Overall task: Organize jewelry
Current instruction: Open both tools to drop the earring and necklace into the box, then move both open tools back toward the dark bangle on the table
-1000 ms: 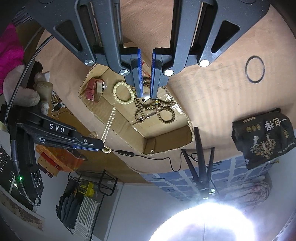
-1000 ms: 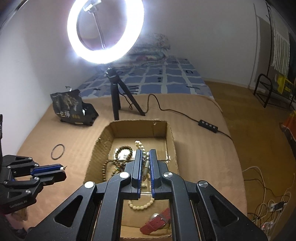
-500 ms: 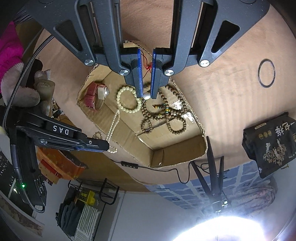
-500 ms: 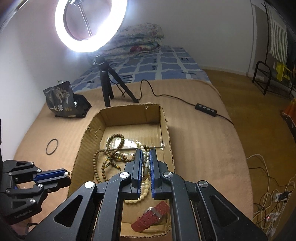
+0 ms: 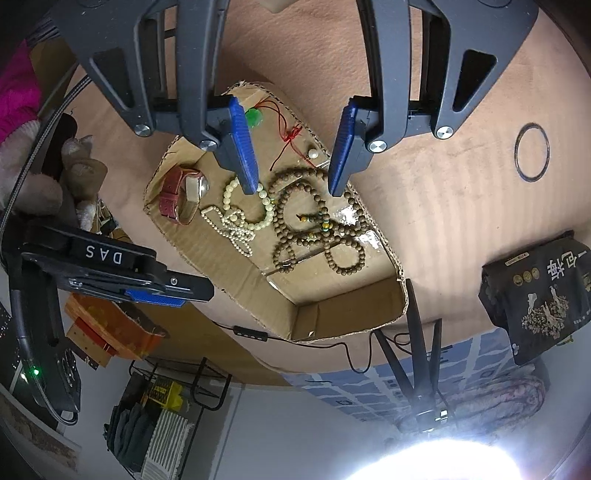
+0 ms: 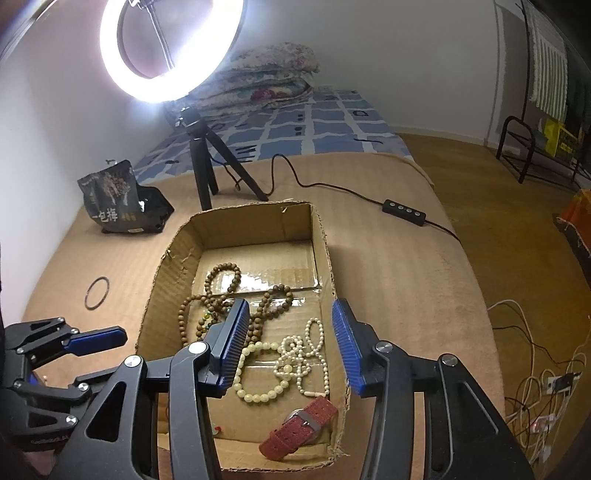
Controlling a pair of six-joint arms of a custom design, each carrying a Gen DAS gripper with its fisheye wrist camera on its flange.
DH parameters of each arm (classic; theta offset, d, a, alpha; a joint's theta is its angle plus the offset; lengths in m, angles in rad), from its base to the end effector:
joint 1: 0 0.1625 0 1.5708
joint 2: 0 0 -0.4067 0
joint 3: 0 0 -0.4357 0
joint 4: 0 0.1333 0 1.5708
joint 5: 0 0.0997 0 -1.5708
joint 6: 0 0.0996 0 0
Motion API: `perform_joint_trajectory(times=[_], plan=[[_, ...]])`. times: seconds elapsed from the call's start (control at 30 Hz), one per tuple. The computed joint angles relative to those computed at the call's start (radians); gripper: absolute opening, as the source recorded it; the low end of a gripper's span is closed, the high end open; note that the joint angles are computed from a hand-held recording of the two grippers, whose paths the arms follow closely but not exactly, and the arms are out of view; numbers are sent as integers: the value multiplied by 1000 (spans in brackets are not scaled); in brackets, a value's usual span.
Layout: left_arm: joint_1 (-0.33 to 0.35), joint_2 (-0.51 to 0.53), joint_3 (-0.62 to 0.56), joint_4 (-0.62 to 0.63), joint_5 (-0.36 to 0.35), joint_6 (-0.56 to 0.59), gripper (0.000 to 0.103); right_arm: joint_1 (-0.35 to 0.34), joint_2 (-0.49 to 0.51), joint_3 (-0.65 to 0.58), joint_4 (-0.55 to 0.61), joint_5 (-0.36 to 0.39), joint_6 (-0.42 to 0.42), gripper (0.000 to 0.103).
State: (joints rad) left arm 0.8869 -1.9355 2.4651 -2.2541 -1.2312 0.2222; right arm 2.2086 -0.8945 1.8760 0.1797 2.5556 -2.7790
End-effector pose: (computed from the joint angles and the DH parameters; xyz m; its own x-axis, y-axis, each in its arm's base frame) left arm -0.0882 -0.3717 0.2448 -0.6067 0.7113 -0.3548 0.7772 0.6246 -0.0768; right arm 0.2948 -0.3132 0.0272 -0.7939 0.2028 0.5733 -0.2830 0.7113 -0.6434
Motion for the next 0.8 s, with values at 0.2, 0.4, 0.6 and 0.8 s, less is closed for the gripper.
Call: perform_joint_trajectory(times=[0.2,0.4,0.6,0.8], plan=[[2,-14,0,15,6,0,40,12,13,-15,18,40,29,69],[3,-37,-2,34,9,-3,40,24,29,-33,57,65,77,71],[-3,-81,-6,65,20,-3,40,44,51,-57,105,84,128,72],[-3,-135,-25,111,31,2,40,76,80,-94,166,107,197,72]])
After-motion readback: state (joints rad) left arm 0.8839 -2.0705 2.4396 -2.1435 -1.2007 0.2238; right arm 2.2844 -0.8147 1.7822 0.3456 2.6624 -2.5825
